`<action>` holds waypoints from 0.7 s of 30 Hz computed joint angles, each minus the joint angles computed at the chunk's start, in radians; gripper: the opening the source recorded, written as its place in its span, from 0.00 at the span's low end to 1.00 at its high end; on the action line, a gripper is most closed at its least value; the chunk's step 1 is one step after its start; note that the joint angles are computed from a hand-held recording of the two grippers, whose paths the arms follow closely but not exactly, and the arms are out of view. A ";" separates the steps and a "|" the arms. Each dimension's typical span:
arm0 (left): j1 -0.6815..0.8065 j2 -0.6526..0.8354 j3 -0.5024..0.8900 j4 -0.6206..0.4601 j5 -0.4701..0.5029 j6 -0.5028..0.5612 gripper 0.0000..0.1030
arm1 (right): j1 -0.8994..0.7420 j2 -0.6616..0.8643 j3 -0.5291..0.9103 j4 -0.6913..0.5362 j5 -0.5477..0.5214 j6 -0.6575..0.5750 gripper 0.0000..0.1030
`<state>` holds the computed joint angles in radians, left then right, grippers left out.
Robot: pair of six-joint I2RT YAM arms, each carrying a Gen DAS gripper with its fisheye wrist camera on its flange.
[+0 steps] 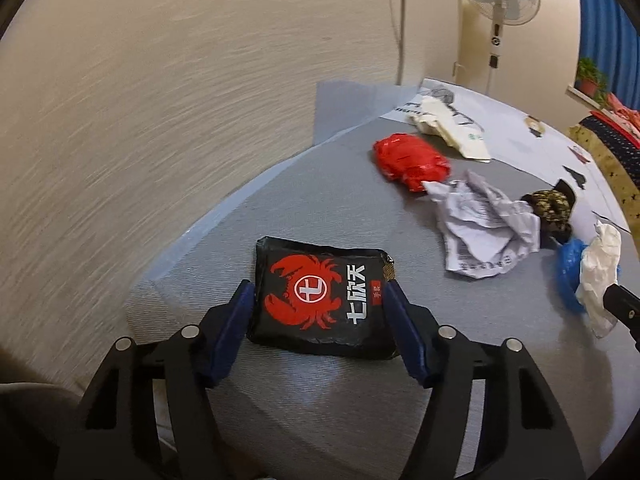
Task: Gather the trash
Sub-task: 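Grasp the black crab-print packet with the left tool while the right tool grasps the white tissue, then carry the packet and tissue over the pink bin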
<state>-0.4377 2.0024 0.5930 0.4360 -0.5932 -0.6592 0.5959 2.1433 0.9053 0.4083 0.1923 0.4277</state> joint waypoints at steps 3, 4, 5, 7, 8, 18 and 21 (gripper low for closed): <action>-0.014 -0.025 -0.018 0.020 0.003 0.011 0.61 | -0.010 -0.045 -0.050 0.028 0.007 0.004 0.10; -0.019 -0.033 -0.022 0.021 0.004 0.011 0.61 | -0.014 -0.065 -0.070 0.037 0.011 0.002 0.10; -0.023 -0.042 -0.025 0.023 0.007 0.011 0.61 | -0.017 -0.080 -0.086 0.045 0.014 0.000 0.10; -0.038 -0.062 -0.034 0.034 0.011 0.018 0.61 | -0.024 -0.119 -0.124 0.059 0.020 -0.005 0.10; -0.049 -0.072 -0.038 0.040 0.013 0.024 0.61 | -0.027 -0.140 -0.144 0.064 0.024 -0.009 0.10; -0.128 -0.146 -0.061 0.106 0.034 0.087 0.61 | -0.047 -0.320 -0.300 0.088 0.077 -0.020 0.10; -0.155 -0.158 -0.049 0.113 0.035 0.107 0.61 | -0.050 -0.374 -0.335 0.083 0.101 -0.027 0.10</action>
<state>-0.5929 1.8448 0.5435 0.5487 -0.5583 -0.5525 0.5457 1.7697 0.5706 0.4913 0.2934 0.4010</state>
